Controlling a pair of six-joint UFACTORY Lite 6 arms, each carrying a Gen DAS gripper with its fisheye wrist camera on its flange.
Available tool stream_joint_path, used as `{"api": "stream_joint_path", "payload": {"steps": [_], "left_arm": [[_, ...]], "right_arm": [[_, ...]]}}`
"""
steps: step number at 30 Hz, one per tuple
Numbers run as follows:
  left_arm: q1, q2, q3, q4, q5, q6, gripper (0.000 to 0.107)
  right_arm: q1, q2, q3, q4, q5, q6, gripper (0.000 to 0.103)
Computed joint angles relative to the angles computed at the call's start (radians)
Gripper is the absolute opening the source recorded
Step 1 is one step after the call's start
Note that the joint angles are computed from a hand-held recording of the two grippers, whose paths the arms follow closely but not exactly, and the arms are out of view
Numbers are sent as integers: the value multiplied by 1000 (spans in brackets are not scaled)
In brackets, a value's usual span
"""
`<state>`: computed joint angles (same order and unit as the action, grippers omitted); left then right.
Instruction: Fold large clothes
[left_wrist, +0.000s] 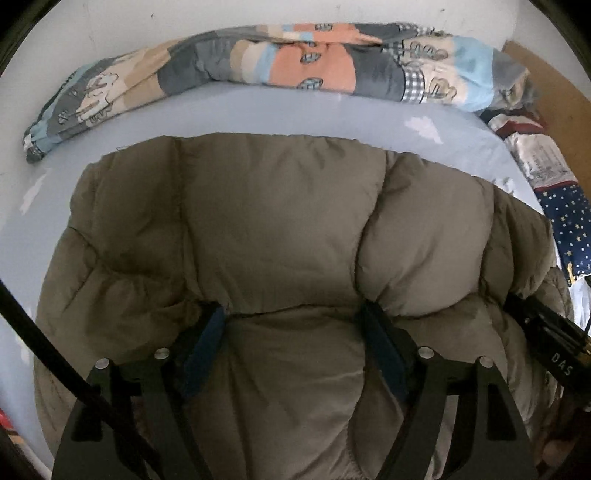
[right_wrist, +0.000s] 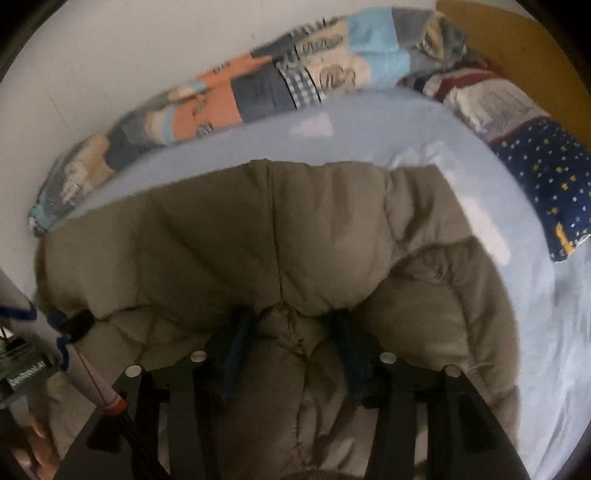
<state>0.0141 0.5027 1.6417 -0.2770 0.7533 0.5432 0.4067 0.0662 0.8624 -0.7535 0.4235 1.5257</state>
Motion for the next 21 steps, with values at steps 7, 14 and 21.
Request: {"api": "stream_joint_path", "payload": {"steps": [7, 14, 21], "left_arm": [[142, -210, -204, -235, 21, 267, 77], [411, -583, -569, -377, 132, 659, 77], [603, -717, -742, -472, 107, 867, 77]], "right_arm": [[-2, -65, -9, 33, 10, 11, 56], [357, -287, -44, -73, 337, 187, 57], [847, -220, 62, -77, 675, 470, 59]]}}
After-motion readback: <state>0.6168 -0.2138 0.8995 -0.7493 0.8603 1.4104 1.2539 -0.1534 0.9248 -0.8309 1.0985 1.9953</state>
